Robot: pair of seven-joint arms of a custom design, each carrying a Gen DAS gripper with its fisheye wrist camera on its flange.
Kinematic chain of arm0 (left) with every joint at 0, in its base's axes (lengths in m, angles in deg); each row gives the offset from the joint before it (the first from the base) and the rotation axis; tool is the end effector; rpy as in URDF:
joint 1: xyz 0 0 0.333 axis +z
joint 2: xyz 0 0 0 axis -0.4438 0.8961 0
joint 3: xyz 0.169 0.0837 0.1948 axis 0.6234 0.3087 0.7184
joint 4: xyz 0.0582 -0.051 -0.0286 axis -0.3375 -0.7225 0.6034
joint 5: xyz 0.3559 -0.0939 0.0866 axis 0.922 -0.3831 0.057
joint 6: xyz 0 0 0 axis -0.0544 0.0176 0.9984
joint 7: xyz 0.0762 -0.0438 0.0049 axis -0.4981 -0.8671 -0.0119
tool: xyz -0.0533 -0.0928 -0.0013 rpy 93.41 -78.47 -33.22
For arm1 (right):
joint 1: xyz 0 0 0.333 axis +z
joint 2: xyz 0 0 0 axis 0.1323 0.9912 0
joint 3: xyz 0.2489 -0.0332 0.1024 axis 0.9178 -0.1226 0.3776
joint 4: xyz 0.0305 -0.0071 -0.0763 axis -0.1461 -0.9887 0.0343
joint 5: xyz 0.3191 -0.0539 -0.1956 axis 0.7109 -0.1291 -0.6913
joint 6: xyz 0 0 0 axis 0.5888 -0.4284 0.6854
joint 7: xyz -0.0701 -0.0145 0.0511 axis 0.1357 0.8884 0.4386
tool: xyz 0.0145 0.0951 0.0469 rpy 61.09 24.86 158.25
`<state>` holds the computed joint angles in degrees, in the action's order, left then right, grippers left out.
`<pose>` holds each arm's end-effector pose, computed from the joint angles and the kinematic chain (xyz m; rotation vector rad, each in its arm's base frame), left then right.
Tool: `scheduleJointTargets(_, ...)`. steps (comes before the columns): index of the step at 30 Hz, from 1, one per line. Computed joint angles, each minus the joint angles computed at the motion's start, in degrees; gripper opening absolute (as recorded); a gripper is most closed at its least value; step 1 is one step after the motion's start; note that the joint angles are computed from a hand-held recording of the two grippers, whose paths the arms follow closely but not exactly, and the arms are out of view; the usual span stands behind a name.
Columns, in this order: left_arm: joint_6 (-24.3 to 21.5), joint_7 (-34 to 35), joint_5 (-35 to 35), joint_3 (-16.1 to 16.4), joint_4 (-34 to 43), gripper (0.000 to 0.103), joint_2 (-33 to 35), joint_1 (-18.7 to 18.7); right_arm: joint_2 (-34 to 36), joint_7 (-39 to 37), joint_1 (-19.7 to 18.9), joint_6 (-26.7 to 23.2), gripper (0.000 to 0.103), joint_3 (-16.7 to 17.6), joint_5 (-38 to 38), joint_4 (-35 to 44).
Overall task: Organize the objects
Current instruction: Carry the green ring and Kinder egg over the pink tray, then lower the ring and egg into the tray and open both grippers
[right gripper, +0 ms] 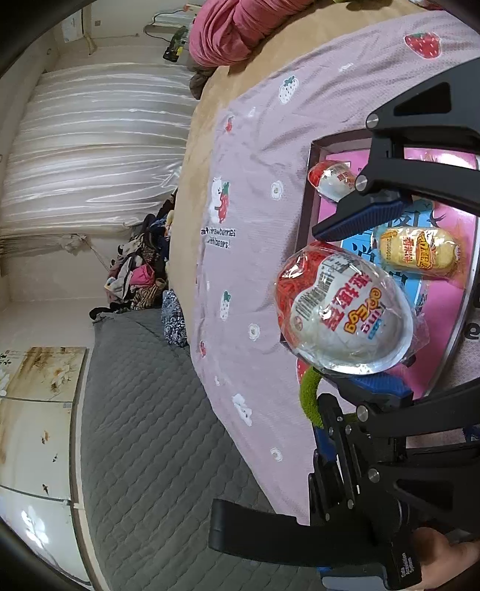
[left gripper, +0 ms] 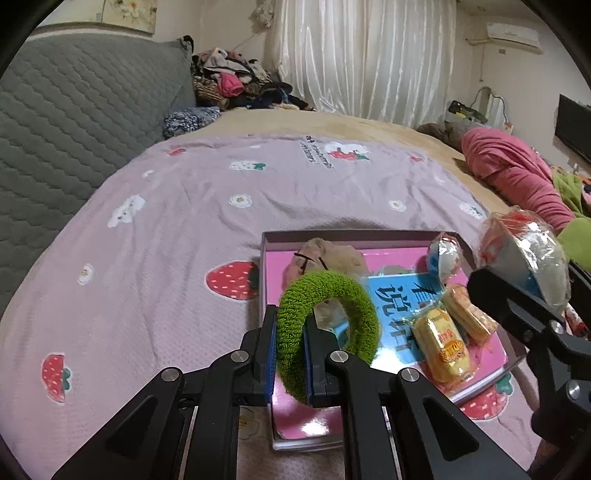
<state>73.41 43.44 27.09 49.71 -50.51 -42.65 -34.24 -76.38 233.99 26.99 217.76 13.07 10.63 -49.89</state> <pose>0.5733 -0.1722 0.5204 -1.3421 2.2208 -1.0094 0.4681 0.2938 0.5469 -1.5189 1.6786 -0.9265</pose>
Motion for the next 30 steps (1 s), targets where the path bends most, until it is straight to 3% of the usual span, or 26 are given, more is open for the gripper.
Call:
scheduleJointTargets(15,-3.3,-1.4,2.2,0.1,0.9,0.012,1.4,0.2,4.3,-7.3,0.6,2.1,0.064,-2.2,8.4,0.7)
scheduleJointTargets(30,-4.8,-3.3,6.1,-0.2,2.0,0.012,3.3,0.0,8.3,-14.3,2.3,-2.3,0.064,-3.5,15.1,3.0)
